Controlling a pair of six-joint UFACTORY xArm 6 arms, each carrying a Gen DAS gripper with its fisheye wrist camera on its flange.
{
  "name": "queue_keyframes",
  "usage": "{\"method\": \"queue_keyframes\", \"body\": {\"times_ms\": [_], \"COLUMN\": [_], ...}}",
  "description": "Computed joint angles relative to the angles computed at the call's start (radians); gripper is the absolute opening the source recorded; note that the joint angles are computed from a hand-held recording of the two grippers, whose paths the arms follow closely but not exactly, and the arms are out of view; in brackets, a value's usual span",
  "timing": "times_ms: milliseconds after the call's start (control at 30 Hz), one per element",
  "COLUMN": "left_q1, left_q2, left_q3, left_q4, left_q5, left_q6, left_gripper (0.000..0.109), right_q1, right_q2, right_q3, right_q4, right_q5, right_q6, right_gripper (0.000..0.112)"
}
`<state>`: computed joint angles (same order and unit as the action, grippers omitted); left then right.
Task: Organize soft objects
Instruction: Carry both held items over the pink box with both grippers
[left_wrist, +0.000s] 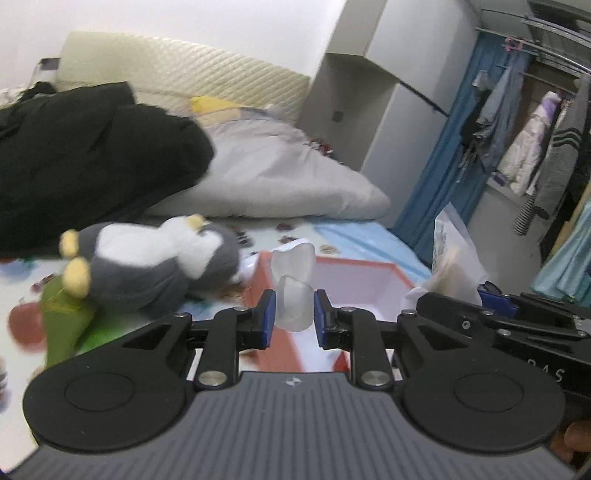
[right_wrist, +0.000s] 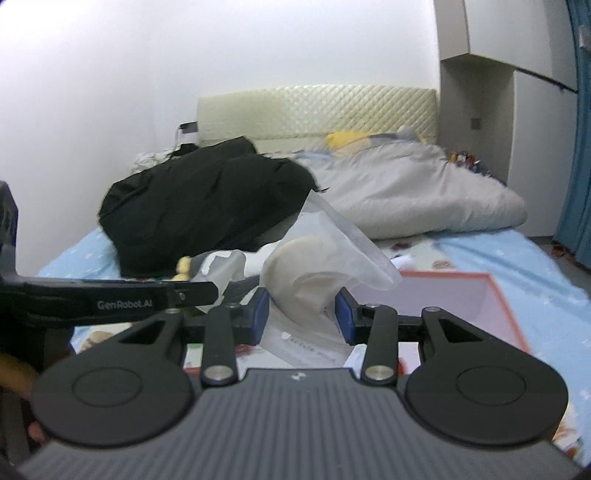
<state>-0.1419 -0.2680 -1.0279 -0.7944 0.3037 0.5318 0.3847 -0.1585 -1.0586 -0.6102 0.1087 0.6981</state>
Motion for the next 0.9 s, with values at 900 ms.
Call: {"method": "queue_keyframes", "body": {"times_ms": [900], "left_q1": [-0.09], "left_q2": [0.814], "left_q3": [-0.876], "left_q4": [0.438], "left_q5": [0.427], "left_q6": [-0.372], "left_gripper": [0.026], "right_q1": [-0.173], "right_q2": [0.401], "right_q3": [-0.311], "right_q4": [0.622], "right_q5": [0.333], "right_q6": [-0.513], "right_gripper": [0.043]}}
